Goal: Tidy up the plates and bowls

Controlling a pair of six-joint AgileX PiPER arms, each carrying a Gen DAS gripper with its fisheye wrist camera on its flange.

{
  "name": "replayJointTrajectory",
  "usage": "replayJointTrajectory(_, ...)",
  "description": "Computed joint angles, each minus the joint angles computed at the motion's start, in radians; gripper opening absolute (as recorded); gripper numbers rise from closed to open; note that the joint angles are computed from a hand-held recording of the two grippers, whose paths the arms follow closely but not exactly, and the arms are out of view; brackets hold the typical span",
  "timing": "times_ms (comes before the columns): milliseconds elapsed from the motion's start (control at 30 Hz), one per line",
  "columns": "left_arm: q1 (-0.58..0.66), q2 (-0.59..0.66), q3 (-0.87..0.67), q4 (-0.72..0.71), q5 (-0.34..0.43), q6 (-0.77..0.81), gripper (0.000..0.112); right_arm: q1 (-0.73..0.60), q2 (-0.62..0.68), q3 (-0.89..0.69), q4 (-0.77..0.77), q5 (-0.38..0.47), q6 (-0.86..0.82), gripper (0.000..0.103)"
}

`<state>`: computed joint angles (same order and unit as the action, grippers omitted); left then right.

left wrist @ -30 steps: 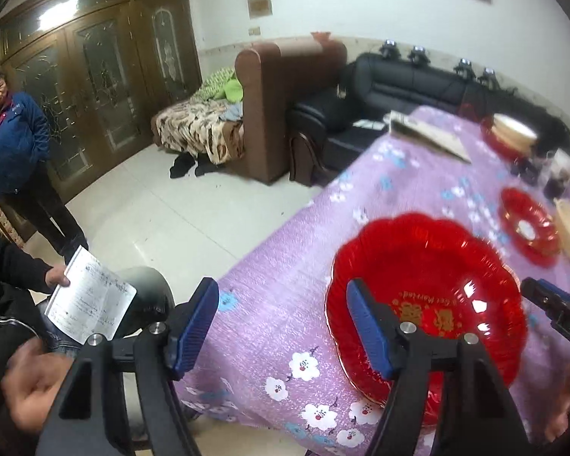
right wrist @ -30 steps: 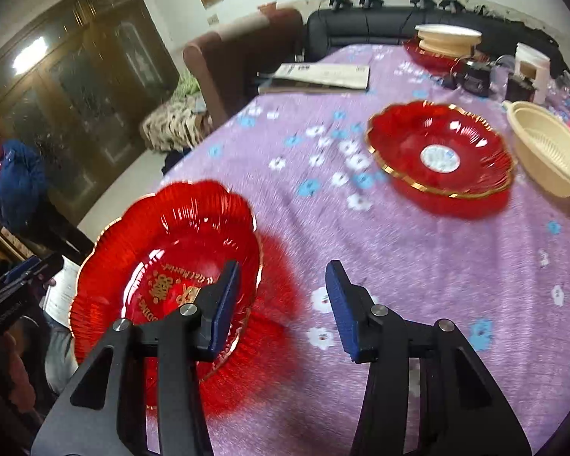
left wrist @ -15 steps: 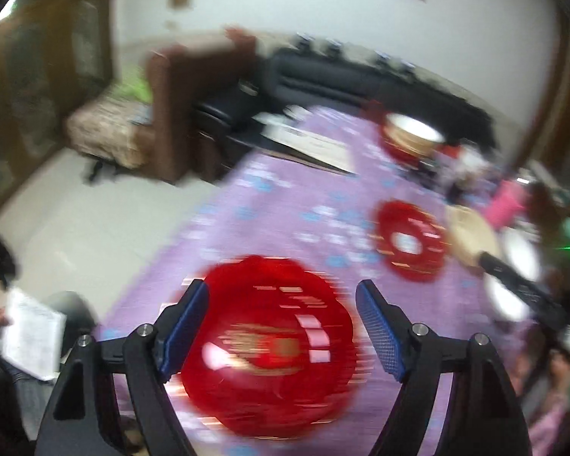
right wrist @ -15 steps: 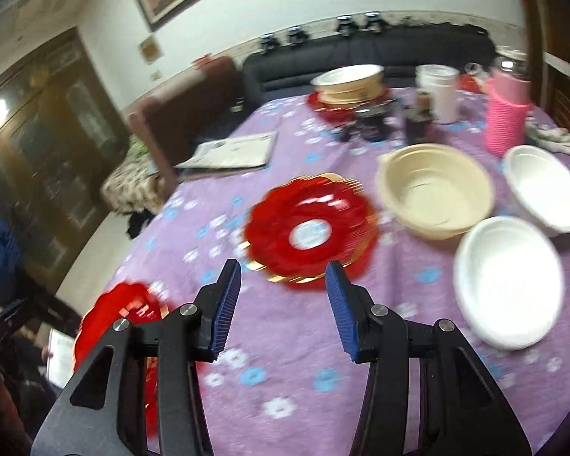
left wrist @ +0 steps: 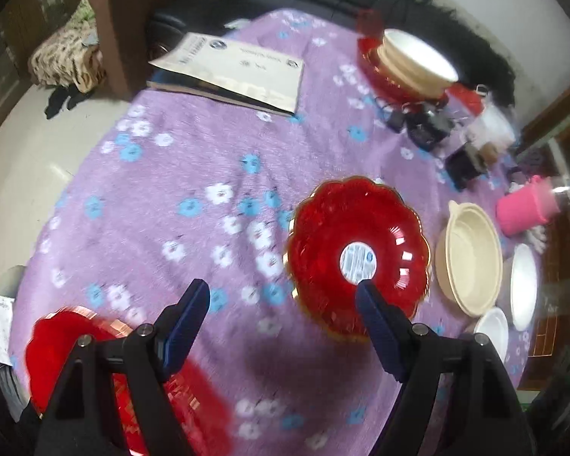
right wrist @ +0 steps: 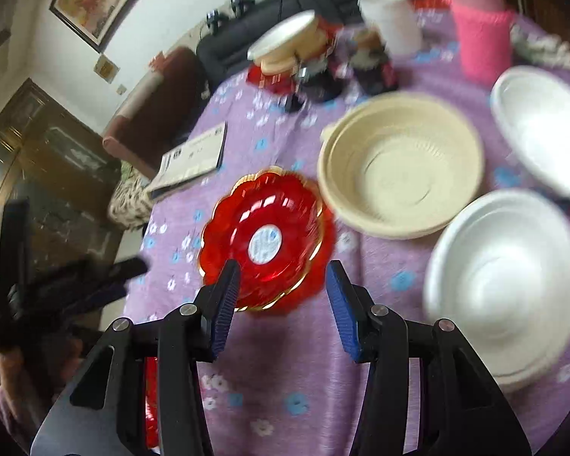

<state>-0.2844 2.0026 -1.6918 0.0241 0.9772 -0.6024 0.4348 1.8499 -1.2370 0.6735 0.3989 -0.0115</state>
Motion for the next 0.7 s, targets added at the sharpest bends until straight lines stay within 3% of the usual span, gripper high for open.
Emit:
replayJointTrajectory(200, 0.017, 0.179, -0.219, -0.034, 0.112, 0.039, 0.079, 0.01, 0.087, -0.071, -0.048, 0.022, 0.123, 0.047)
replayJointTrajectory(400, 0.046, 0.249, -0.258, -0.111, 0.121, 0.088, 0.079, 0.028, 0.195, -0.177, -0.116, 0.061, 0.234, 0.047)
replayJointTrajectory(600, 0.052, 0.282, -0.272, -0.135, 0.11, 0.1, 0.077, 0.023, 0.268, -0.224, -0.043, 0.069, 0.196, 0.047)
replayJointTrajectory(700, 0.045, 0.319, -0.32, -0.121, 0.14, 0.096, 0.076, 0.017, 0.298, -0.242, 0.022, 0.062, 0.142, 0.047)
